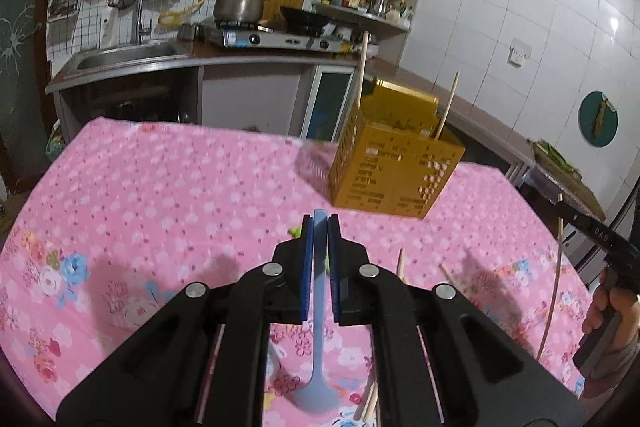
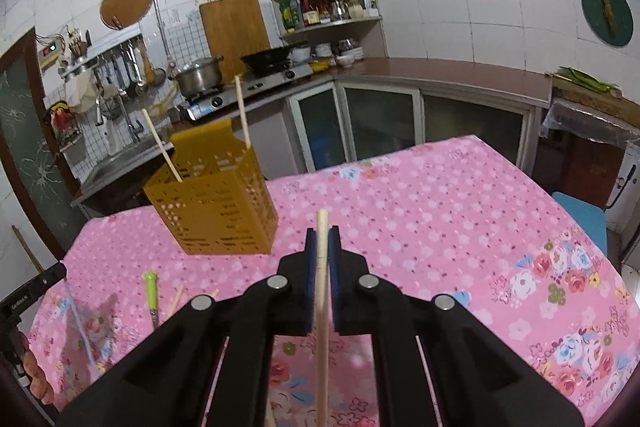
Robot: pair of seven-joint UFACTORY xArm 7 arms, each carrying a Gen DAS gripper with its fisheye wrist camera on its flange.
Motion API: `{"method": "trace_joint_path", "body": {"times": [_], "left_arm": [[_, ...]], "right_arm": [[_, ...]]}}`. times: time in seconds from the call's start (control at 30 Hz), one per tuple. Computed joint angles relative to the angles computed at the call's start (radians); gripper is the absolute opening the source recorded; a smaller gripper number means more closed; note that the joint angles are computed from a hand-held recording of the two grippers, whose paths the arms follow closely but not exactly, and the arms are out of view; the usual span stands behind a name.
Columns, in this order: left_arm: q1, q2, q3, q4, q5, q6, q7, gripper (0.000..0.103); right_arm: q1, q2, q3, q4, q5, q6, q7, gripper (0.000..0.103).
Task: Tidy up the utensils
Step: 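Lift the spatula and chopstick and carry both toward the yellow holder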
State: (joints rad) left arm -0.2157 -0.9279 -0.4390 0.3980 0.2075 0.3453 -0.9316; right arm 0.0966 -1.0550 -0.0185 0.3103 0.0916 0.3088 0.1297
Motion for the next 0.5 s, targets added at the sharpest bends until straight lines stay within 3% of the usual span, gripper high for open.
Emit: {"method": "trace_joint_path", "body": {"times": [0.5], "left_arm": [[0.063, 0.005, -0.02, 0.072, 0.037, -0.045, 0.032, 0.006]], "right_arm": [[0.02, 0.047, 0.026, 0.038, -0.022, -0.118, -0.001, 0.006]]}}
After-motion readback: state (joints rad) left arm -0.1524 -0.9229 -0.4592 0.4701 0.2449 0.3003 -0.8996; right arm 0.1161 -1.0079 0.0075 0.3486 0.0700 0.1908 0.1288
